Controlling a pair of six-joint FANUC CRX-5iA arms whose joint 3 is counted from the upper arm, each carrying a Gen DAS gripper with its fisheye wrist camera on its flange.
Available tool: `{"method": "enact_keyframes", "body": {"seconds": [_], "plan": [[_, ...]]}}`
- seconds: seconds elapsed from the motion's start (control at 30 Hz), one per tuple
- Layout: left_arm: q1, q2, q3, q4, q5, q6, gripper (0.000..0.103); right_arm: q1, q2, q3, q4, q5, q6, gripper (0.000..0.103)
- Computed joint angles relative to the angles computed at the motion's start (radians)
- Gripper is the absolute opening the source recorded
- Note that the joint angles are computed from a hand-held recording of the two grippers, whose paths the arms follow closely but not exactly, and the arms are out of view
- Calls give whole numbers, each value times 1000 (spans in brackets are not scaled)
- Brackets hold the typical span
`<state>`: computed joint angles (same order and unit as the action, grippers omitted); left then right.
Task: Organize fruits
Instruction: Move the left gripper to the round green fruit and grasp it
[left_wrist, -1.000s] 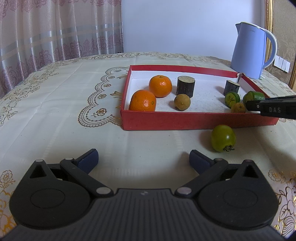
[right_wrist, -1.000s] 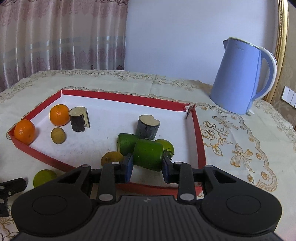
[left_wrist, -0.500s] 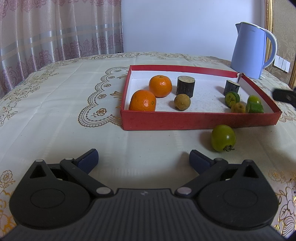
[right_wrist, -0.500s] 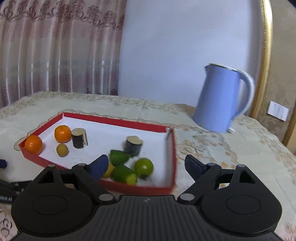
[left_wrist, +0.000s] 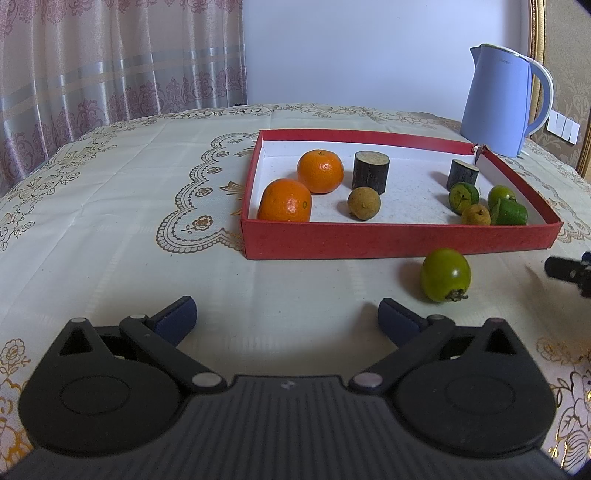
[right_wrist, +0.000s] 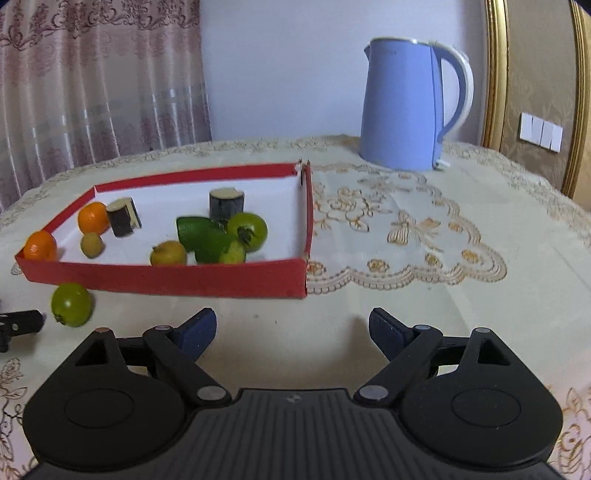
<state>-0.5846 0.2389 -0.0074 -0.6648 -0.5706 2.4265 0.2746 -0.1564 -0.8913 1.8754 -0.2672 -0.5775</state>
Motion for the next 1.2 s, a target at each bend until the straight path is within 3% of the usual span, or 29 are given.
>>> {"method": "enact_keyframes", "body": {"seconds": [0.07,0.13,0.23,0.37,0.57,0.83,1.1,1.2], "plan": [[0,0,0,0,0,0,103,1,2,2,-17,10,13,92],[0,0,0,0,-1,0,103,33,10,8,-128,1,98,99],[-5,-2,0,-9,-5,10,103,44,12,10,-152,-3,126,100],[-22,-12,-2,-10,-12,17,103,33,10,9,-136,11,114,101],[-28,-44,-24,56,74,-22,103,5,6,8,-81,38,68,101],[-40,34,56,128,45,-83,103,-8,2,6,-54,51,44,101],[-67,63,92,36,6,10,103,-8,2,6,-55,52,44,101],[-82,69,107,1,-15,35,91,-8,2,6,-55,52,45,101]]}}
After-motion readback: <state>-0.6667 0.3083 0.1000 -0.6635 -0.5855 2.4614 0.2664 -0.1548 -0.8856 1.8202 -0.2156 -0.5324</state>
